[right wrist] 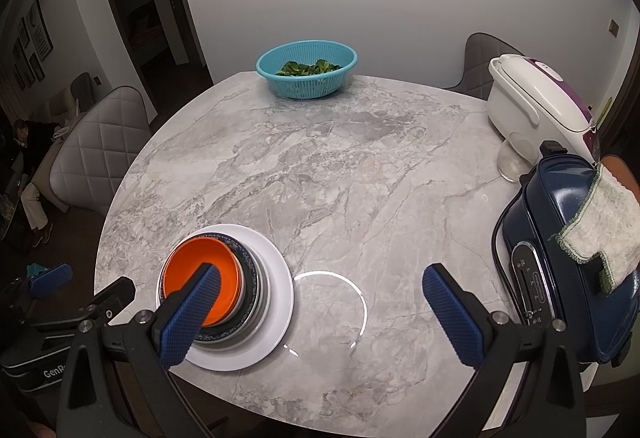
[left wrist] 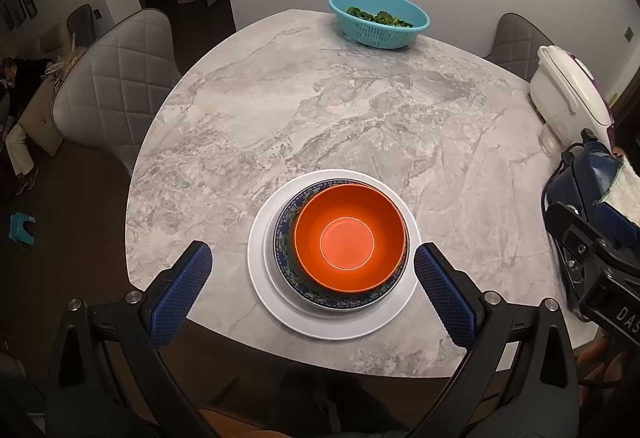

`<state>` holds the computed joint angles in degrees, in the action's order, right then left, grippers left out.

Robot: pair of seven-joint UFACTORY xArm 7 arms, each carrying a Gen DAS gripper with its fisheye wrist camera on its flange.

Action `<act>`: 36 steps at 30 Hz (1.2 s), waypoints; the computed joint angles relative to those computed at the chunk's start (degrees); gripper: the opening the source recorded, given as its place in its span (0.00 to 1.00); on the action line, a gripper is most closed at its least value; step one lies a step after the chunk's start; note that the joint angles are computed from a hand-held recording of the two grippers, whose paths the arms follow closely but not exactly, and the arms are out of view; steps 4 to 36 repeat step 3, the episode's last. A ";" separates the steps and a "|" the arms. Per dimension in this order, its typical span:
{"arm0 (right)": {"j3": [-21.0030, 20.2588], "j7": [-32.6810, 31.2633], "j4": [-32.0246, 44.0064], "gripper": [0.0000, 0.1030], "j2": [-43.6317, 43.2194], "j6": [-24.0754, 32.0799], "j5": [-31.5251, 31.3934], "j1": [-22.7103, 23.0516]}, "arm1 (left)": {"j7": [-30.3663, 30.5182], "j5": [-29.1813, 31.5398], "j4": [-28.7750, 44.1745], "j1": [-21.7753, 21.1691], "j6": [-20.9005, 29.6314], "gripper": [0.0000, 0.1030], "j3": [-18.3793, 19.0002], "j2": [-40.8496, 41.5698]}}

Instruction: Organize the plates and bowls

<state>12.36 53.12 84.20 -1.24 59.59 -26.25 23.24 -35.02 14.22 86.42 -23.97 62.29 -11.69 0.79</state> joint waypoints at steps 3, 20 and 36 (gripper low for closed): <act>-0.01 0.00 0.00 1.00 0.00 0.00 0.00 0.01 | 0.13 0.16 -0.12 -0.06 -0.20 1.00 -0.05 -0.13; -0.01 0.00 0.00 1.00 0.00 0.00 0.00 0.01 | 0.13 0.16 -0.12 -0.06 -0.20 1.00 -0.05 -0.13; -0.01 0.00 0.00 1.00 0.00 0.00 0.00 0.01 | 0.13 0.16 -0.12 -0.06 -0.20 1.00 -0.05 -0.13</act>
